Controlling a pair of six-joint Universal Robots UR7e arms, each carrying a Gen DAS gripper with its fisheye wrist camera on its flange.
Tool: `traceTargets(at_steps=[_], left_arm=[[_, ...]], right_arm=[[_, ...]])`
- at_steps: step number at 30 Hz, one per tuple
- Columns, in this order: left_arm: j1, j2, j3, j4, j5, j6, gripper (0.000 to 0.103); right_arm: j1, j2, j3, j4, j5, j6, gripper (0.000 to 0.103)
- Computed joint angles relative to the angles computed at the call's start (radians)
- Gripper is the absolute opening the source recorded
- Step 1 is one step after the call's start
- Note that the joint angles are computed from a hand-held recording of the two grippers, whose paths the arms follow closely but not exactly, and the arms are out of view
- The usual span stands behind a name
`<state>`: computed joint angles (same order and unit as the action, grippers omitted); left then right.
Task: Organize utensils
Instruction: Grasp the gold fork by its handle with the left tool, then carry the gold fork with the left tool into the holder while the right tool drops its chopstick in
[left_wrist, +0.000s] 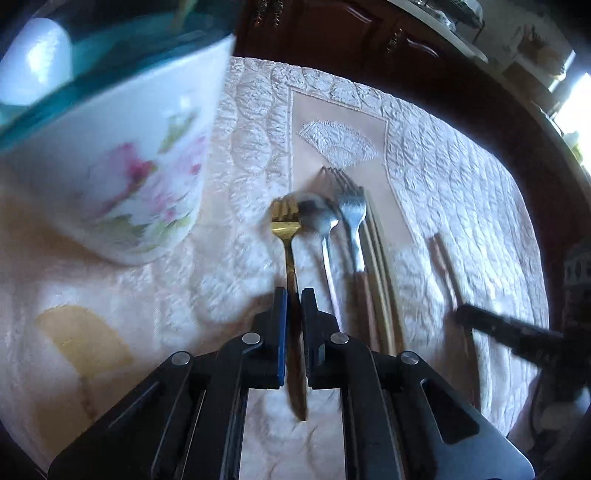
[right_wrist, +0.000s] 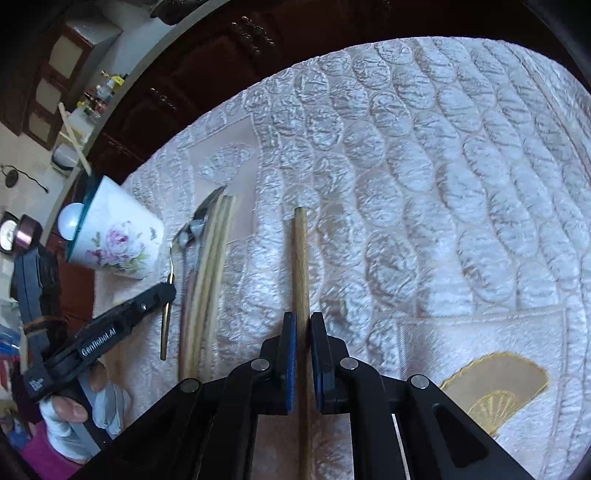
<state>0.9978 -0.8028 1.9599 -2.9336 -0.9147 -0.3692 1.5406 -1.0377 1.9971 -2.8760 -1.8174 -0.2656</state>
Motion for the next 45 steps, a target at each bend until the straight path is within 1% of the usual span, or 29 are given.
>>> traceTargets(at_steps=[3,5,7,10,13,15,16,18,20,22,24,25,26,28,29,30,32,36,40,44,45], left_arm=[[-0.008,-0.075,0.078,0.021,-0.031,-0.025,0.006],[-0.03,-0.117,0.13,0.05,-0.011,-0.037,0.006],[-0.041,-0.146,0.171,0.074,-0.018,-0.051,0.006],[-0.053,-0.162,0.2,0.11,-0.026,-0.069,0.006],[-0.064,-0.167,0.211,0.093,0.014,-0.044,0.011],[-0.062,-0.166,0.204,0.079,0.032,-0.035,0.026],[-0.058,-0.165,0.196,0.076,0.033,-0.028,0.028],[-0.052,-0.149,0.174,0.08,0.033,-0.008,0.029],[-0.046,-0.125,0.146,0.106,0.052,0.003,0.03],[-0.037,-0.109,0.12,0.146,0.068,-0.009,0.03],[-0.031,-0.094,0.102,0.142,0.081,0.002,0.03],[-0.028,-0.087,0.09,0.143,0.086,0.016,0.03],[-0.024,-0.082,0.079,0.146,0.085,0.026,0.03],[-0.014,-0.077,0.068,0.136,0.077,0.058,0.024],[-0.01,-0.082,0.072,0.125,0.071,0.069,0.009],[-0.001,-0.094,0.076,0.121,0.051,0.075,0.005],[0.019,-0.127,0.097,0.082,-0.021,0.076,0.004],[0.014,-0.185,0.147,0.03,-0.06,0.054,0.002],[-0.016,-0.249,0.202,-0.019,-0.065,0.047,0.002],[-0.054,-0.314,0.252,-0.042,-0.058,0.051,0.002],[-0.063,-0.317,0.258,-0.05,-0.055,0.049,0.002]], right_arm=[[0.001,-0.027,0.025,0.026,0.019,-0.005,0.007],[0.005,-0.033,0.03,0.051,0.006,-0.015,0.007],[0.014,-0.022,0.03,0.053,-0.024,-0.027,0.007],[0.021,-0.008,0.02,0.036,-0.038,-0.034,0.025],[0.04,0.016,-0.01,0.032,-0.075,-0.046,0.025],[0.046,0.027,-0.026,0.031,-0.091,-0.057,0.025],[0.048,0.035,-0.037,0.035,-0.094,-0.054,0.025],[0.049,0.046,-0.051,0.033,-0.095,-0.052,0.025],[0.05,0.063,-0.069,0.034,-0.099,-0.054,0.025],[0.053,0.085,-0.089,0.035,-0.103,-0.061,0.025],[0.056,0.106,-0.107,0.031,-0.106,-0.078,0.025],[0.059,0.116,-0.114,0.022,-0.11,-0.09,0.02],[0.061,0.123,-0.121,0.023,-0.114,-0.095,0.011],[0.063,0.127,-0.127,0.026,-0.102,-0.087,0.009],[0.063,0.12,-0.123,0.025,-0.091,-0.085,0.008],[0.067,0.11,-0.115,0.016,-0.082,-0.089,0.008],[0.072,0.08,-0.097,0.004,-0.058,-0.096,0.008],[0.09,0.017,-0.063,-0.009,-0.005,-0.106,0.007],[0.114,-0.038,-0.036,-0.02,0.041,-0.12,0.007],[0.146,-0.082,-0.017,-0.021,0.068,-0.143,0.007],[0.154,-0.088,-0.014,-0.021,0.073,-0.147,0.007]])
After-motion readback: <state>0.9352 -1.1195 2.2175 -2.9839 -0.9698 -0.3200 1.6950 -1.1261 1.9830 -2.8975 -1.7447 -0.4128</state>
